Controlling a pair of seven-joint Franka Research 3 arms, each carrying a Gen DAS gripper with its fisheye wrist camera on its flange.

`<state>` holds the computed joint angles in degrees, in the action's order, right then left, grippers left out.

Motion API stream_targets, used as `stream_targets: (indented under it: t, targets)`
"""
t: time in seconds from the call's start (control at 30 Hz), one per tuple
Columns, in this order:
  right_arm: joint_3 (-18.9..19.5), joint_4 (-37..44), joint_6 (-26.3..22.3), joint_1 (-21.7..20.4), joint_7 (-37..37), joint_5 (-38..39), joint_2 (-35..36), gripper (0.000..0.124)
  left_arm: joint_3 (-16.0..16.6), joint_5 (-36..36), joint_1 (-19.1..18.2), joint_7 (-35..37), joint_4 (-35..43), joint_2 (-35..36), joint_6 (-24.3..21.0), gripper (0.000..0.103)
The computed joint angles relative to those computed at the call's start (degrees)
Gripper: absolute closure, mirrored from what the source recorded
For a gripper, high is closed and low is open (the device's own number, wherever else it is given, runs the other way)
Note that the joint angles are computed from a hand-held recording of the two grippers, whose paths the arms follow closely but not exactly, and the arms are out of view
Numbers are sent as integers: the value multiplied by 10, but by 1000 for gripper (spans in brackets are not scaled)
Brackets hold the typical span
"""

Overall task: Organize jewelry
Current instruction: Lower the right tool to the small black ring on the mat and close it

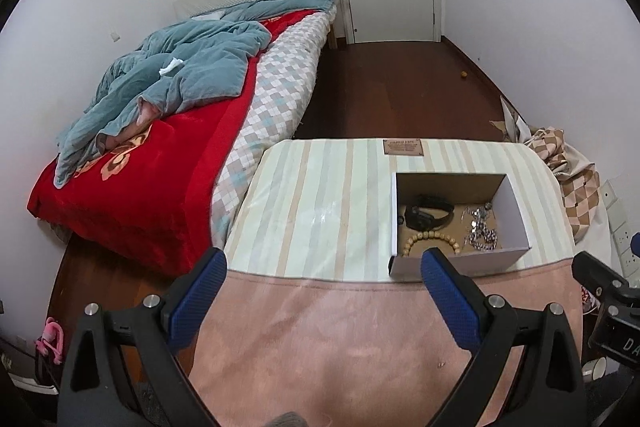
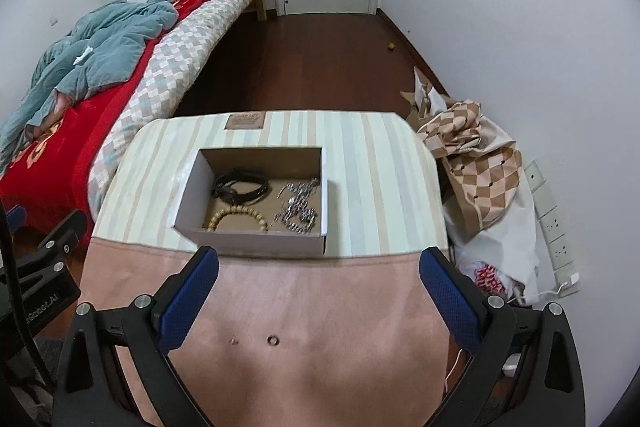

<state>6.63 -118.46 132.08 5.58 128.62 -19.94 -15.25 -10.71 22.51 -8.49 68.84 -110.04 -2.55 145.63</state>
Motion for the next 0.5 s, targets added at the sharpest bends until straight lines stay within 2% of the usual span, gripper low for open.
stream_targets:
  t: [0.1, 0.2, 0.3, 0.33, 0.37, 0.4, 0.43, 0.5]
  targets:
    - [-3, -38, 15, 7, -8, 22, -19, 22, 2, 6, 2, -13, -32, -13, 7, 4]
    - [-2, -86, 35, 11, -13, 46, -30, 22, 1, 12, 4, -21, -55, -14, -5, 4]
    - [-4, -143, 79, 14, -18, 74, -34, 24, 0, 25, 5, -32, -79, -7, -17, 4]
    - [-4, -169, 108, 15, -18, 82, -36, 28, 0, 32, 5, -35, -86, -1, -23, 4]
    - [-4, -186, 131, 16, -22, 90, -33, 44, 0, 35, 5, -38, -90, 3, -26, 4]
    - [-2, -194, 141, 16, -26, 96, -25, 66, 0, 40, 5, -41, -92, 9, -32, 4]
    - [-4, -200, 150, 19, -34, 109, -17, 74, 1, 43, 5, -43, -94, 15, -37, 4]
    - [-2, -214, 174, 20, -37, 120, -9, 78, 3, 42, 6, -43, -98, 24, -44, 4]
